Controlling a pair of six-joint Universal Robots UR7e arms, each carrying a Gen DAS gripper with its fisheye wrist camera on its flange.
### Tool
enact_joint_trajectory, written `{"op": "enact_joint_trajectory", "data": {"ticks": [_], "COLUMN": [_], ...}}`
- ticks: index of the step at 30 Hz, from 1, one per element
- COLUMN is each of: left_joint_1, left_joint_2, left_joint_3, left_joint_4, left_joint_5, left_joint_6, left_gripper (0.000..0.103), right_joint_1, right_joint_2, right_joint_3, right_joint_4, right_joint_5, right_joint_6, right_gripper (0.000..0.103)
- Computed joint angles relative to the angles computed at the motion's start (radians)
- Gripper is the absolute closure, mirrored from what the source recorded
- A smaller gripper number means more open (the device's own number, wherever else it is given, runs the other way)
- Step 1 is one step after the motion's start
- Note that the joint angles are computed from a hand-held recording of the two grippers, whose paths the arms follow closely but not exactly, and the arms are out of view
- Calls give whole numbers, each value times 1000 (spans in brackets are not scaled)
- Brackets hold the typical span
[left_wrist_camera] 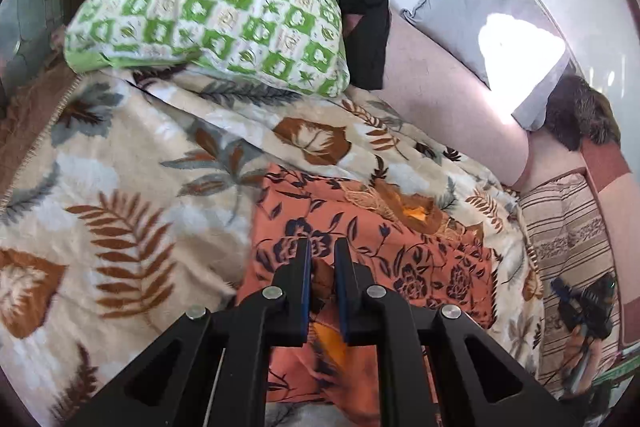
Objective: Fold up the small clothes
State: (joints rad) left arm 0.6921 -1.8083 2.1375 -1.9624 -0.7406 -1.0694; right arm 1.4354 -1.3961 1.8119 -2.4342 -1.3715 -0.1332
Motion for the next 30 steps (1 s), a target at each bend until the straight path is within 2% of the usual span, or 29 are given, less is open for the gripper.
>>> {"op": "enact_joint_trajectory", "data": {"ticks": [1, 3, 4, 5, 6, 7, 11, 13, 15, 19, 21, 22, 23, 24, 26, 28, 30], "left_joint_1": [0, -23, -35, -48, -68, -87, -156, -187, -212, -250, -263, -270, -275, -279, -282, -281, -282], "left_joint_2": [0, -18, -33, -49, -74, -94, -147, -161, -167, -176, -184, -189, -191, -193, -198, -198, -200], "left_joint_3": [23, 57, 77, 90, 105, 114, 123, 119, 116, 112, 111, 112, 110, 109, 114, 110, 110], "left_joint_4": [-39, -14, -2, 13, 40, 70, 180, 232, 270, 337, 364, 375, 392, 404, 405, 421, 434], "left_joint_5": [-3, 8, 7, 4, 2, 3, 11, 14, 18, 11, 7, 7, 8, 8, 10, 5, 4], "left_joint_6": [24, 5, -10, -30, -59, -91, -186, -229, -253, -309, -331, -339, -351, -357, -361, -374, -381], "left_gripper": [92, 92, 92, 92, 92, 92, 92, 92, 92, 92, 92, 92, 92, 92, 92, 92, 92], "right_joint_1": [-10, -24, -47, -82, -114, -158, -312, -369, -394, -366, -334, -306, -288, -297, -294, -298, -263], "right_joint_2": [-11, -65, -111, -166, -215, -290, -514, -556, -561, -533, -543, -547, -547, -554, -557, -502, -457], "right_joint_3": [15, 74, 120, 168, 213, 284, 477, 546, 611, 692, 693, 690, 682, 675, 680, 676, 663], "right_joint_4": [28, 63, 92, 141, 172, 182, 328, 394, 387, 241, 235, 238, 254, 285, 266, 237, 214], "right_joint_5": [11, -48, -73, -83, -82, -70, -47, -62, -78, -132, -159, -188, -203, -187, -190, -192, -202], "right_joint_6": [-26, -84, -86, -72, -66, -69, -142, -171, -184, -181, -173, -181, -173, -164, -166, -137, -117], "right_gripper": [93, 86, 71, 40, 25, 20, 20, 20, 20, 20, 22, 35, 54, 59, 60, 59, 59]}}
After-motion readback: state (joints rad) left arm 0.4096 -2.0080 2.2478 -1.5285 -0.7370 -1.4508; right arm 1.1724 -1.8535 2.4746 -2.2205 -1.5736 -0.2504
